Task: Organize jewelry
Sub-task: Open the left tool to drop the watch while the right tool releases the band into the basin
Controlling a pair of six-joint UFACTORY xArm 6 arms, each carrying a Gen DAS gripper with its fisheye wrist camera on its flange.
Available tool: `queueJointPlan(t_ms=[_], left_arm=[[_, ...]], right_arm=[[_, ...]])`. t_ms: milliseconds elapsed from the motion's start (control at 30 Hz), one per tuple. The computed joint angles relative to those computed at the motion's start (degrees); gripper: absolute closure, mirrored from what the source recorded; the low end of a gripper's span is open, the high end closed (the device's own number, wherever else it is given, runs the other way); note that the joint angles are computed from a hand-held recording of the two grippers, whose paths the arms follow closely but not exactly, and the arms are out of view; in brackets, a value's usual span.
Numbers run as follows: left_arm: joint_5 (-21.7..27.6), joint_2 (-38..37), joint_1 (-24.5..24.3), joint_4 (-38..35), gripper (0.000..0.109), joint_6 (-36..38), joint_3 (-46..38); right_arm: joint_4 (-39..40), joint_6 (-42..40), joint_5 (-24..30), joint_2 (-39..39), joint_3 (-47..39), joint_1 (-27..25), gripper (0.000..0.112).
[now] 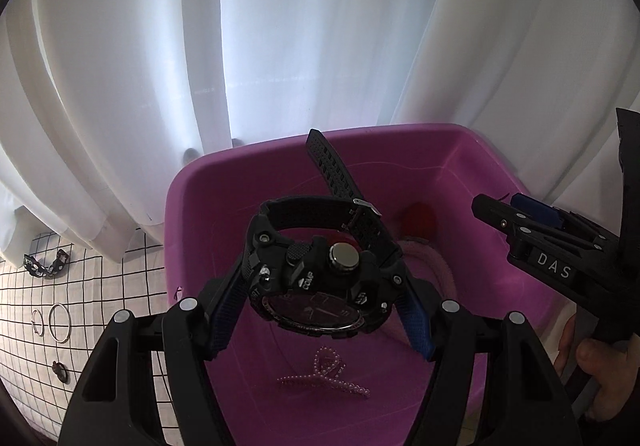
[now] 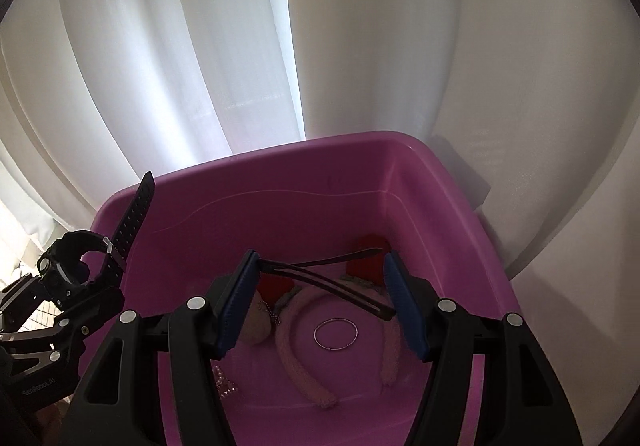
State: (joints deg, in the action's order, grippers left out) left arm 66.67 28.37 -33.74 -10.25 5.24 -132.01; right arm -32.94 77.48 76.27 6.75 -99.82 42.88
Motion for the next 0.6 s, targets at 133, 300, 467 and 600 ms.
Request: queueJointPlan(t_ms=[133, 300, 467, 600], left_arm=[[4.12, 3.47, -0.23, 1.55, 0.042, -2.37, -4.74], [10.03, 8.92, -0.12, 3.17, 0.041, -4.85, -13.70], [10.62, 9.67, -0.29, 4.48, 0.027, -6.24, -14.72], [3.40, 4.15, -0.70, 5.70, 0.017, -5.70, -5.42]], right_arm=[[2.67, -1.48, -0.58, 0.40, 0.34, -0.96, 0.051], [5.35, -4.29, 0.28, 2.21, -1.33, -2.38, 0.050], [6.95, -5.00, 0.73, 2.80, -1.97, -2.95, 0.048], [7.37, -4.39, 1.68, 2.82, -2.28, -2.79, 0.043]])
